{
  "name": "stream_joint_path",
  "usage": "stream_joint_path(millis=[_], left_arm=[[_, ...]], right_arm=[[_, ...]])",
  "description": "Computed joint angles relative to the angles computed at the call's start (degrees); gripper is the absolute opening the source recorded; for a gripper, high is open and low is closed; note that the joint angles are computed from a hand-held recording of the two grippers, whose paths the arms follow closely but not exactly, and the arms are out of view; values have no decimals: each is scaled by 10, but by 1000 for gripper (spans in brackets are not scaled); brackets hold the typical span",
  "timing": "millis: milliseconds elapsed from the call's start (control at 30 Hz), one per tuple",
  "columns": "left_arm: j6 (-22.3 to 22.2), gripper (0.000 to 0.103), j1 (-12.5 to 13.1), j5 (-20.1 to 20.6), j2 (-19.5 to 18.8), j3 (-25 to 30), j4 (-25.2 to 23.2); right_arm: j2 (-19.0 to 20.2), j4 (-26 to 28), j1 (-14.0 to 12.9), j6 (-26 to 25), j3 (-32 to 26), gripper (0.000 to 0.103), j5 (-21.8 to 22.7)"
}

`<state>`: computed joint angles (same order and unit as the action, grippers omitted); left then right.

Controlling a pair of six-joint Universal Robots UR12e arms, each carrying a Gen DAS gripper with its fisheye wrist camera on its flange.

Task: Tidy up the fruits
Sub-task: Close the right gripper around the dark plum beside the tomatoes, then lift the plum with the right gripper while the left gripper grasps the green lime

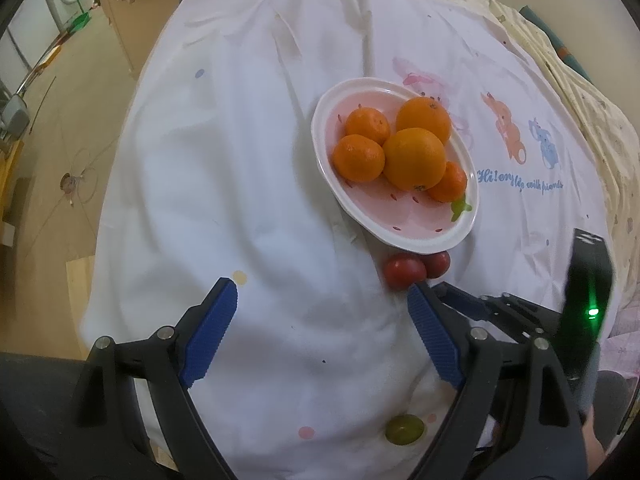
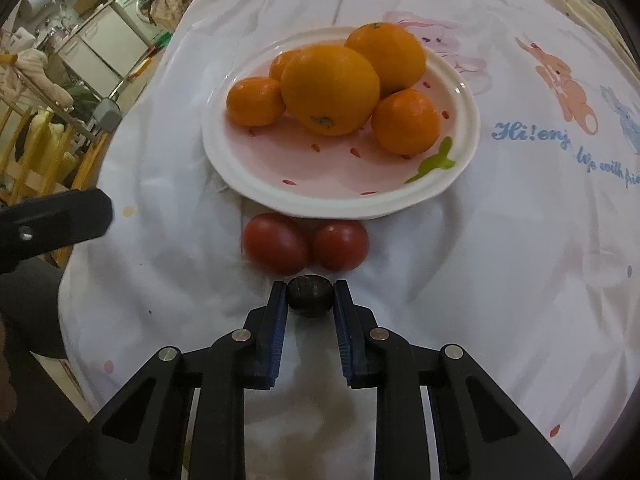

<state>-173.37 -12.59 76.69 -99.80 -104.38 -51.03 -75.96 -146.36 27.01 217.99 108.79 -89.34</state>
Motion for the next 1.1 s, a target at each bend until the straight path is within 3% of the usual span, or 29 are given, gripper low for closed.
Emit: stream_joint_path(millis=[133, 200, 367, 500, 667, 767, 900, 1000, 1033, 1100], left_arm=[[7, 85, -4, 12, -4, -1, -1], [22, 85, -7, 7, -6, -1, -6], [75, 85, -33, 38, -9, -5, 9], [102, 85, -43, 35, -8, -2, -17], [159, 85, -47, 30, 27, -30, -30], [166, 85, -40, 3, 44, -38, -69], [153, 82, -39, 11, 64, -63, -59], [167, 74, -40, 16, 68, -66, -96], [182, 67, -42, 24, 70, -68, -106], [204, 64, -44, 39, 80, -81, -103]], right_arm=[[-22, -23, -7, 31, 22, 24, 3], [-32, -42, -6, 49, 34, 24, -1], [-65, -78, -13, 93, 66, 24, -10], [-92, -101, -18, 124, 91, 24, -27], [-101, -118, -31, 164, 99, 24, -27], [-103, -134, -34, 167, 103, 24, -23], [-106, -150, -37, 175, 108, 24, -19], [-111, -154, -36, 180, 109, 24, -26], [-112, -157, -36, 182, 110, 24, -26], [-114, -164, -36, 180, 112, 24, -24]])
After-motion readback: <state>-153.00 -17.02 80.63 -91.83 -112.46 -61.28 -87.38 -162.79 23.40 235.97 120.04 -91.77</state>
